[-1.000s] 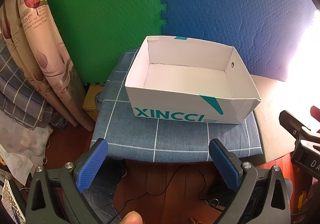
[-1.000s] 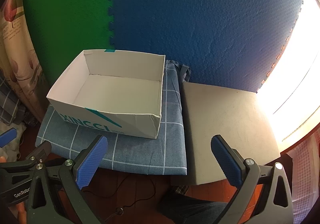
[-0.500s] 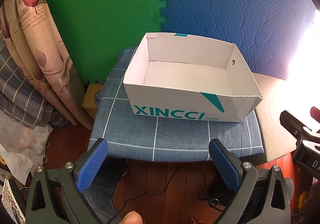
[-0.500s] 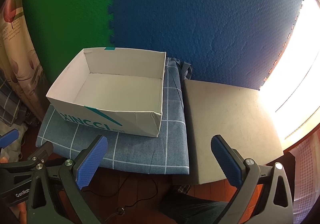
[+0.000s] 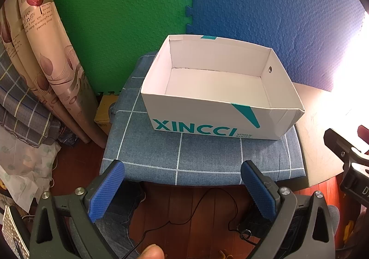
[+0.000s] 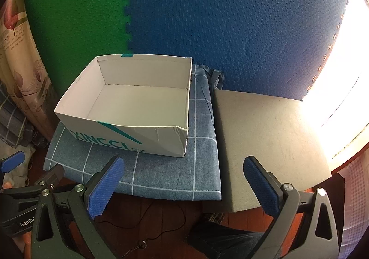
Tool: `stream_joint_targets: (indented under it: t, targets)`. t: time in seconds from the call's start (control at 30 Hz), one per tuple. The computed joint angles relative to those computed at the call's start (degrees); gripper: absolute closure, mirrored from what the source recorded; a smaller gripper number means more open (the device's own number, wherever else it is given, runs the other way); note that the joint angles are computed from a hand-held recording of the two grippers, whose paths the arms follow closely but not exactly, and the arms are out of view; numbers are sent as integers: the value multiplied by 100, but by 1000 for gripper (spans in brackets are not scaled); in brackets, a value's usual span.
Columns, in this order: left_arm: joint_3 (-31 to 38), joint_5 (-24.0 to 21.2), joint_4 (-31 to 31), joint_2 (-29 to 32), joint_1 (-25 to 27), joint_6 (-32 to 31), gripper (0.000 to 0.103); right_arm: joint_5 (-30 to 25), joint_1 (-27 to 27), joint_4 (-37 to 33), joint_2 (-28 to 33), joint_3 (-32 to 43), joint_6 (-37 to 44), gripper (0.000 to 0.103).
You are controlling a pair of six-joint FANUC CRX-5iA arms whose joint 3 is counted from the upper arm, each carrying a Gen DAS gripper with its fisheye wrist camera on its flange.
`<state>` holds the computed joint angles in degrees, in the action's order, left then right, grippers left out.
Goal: Take underwear out of drawer
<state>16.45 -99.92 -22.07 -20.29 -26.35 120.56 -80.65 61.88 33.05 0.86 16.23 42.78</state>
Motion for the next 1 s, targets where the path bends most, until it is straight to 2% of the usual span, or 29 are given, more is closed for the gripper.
stream_joint_targets:
  t: [0.47,0.57,0.63,0.7,0.73,0.77,0.83,0.9,1.0]
  targets:
    - [-156,122,17,-101,3,14,0,38,-19,-72,-15,-37,-19,1]
    - [-801,872,-43,-691,-173,188,0,103,7,3,-101,-196,-80,1]
    - [-1715,1827,-294,-1500,-508,437,0,159,51,89,-217,-399,-127,1]
    - [-2776,2701,104,-2370,-242,240,0,246,86,180,-355,-638,-221,1]
    - [-3186,2990,224,-2695,-139,201,0,322,121,229,-459,-831,-303,1]
    - [-3460,2985,118,-2877,-235,313,0,374,133,223,-530,-945,-337,1]
    - [-3692,2680,-303,-2843,-671,703,0,549,173,237,-720,-1292,-500,1]
    - [-3969,2623,-573,-2817,-912,966,0,627,172,185,-818,-1491,-606,1]
    - [-4296,2872,-838,-2682,-853,1102,0,680,106,-197,-860,-1627,-587,1]
